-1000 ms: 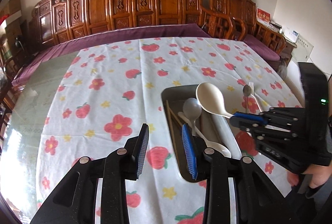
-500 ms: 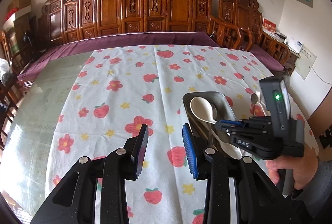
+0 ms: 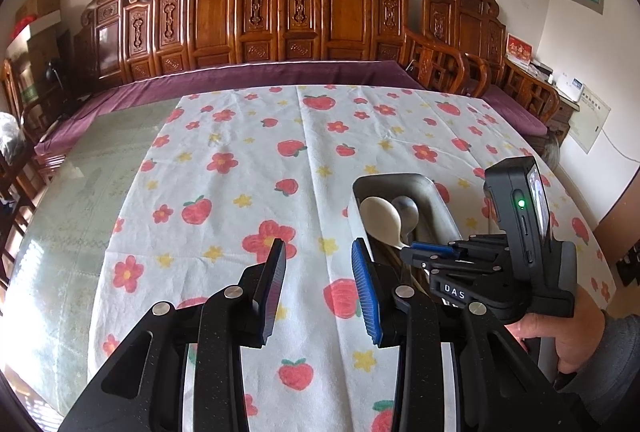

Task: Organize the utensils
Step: 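Lower the white plastic ladle spoon into the tray with the right tool, then grasp the white plastic fork with the right tool while the left tool grasps the metal spoon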

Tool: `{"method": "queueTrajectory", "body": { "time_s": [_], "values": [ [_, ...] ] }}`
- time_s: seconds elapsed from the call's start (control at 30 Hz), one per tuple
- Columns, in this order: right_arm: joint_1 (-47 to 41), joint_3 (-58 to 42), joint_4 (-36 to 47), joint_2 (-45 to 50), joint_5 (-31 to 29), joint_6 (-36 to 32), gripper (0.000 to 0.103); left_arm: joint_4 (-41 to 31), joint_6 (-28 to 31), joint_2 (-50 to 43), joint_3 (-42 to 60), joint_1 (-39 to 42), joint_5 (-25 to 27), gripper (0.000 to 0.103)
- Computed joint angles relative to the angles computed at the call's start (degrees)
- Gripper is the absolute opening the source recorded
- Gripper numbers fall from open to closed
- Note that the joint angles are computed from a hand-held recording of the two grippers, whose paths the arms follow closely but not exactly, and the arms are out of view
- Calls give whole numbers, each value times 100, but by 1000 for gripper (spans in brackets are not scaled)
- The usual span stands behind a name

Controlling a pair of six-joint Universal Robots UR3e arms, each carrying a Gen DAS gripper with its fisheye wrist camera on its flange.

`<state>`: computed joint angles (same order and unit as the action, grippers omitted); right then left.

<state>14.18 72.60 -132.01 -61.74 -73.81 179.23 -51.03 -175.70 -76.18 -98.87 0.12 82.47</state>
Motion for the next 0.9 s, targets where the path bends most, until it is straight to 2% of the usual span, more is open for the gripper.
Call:
{"method": "queueTrajectory", "body": {
  "time_s": [0.27, 0.47, 0.57, 0.73, 0.8, 0.87, 0.9],
  "values": [
    [-408, 638, -279, -554, 468, -296, 16, 1, -187, -309, 336, -450, 299, 32],
    [-1002, 1500, -486, -1426, 738, -662, 16, 37, -422, -592, 651, -896, 474, 32],
    [-1420, 1992, -550, -1915, 713, -996, 16, 157, -524, -768, 809, -1185, 563, 43],
    [-2224, 2495, -562, -2324, 451, -1559, 20, 338, -755, -1227, 1186, -1678, 705, 66],
    [-2564, 2585, -606, -2322, 349, -1724, 22, 425, -844, -1485, 1370, -1908, 824, 70],
    [-2839, 2677, -688, -2277, 319, -1863, 34, 437, -898, -1694, 1533, -2072, 896, 71],
    [-2984, 2665, -706, -2189, 280, -1918, 37, 443, -930, -1818, 1623, -2165, 916, 71]
  ]
}}
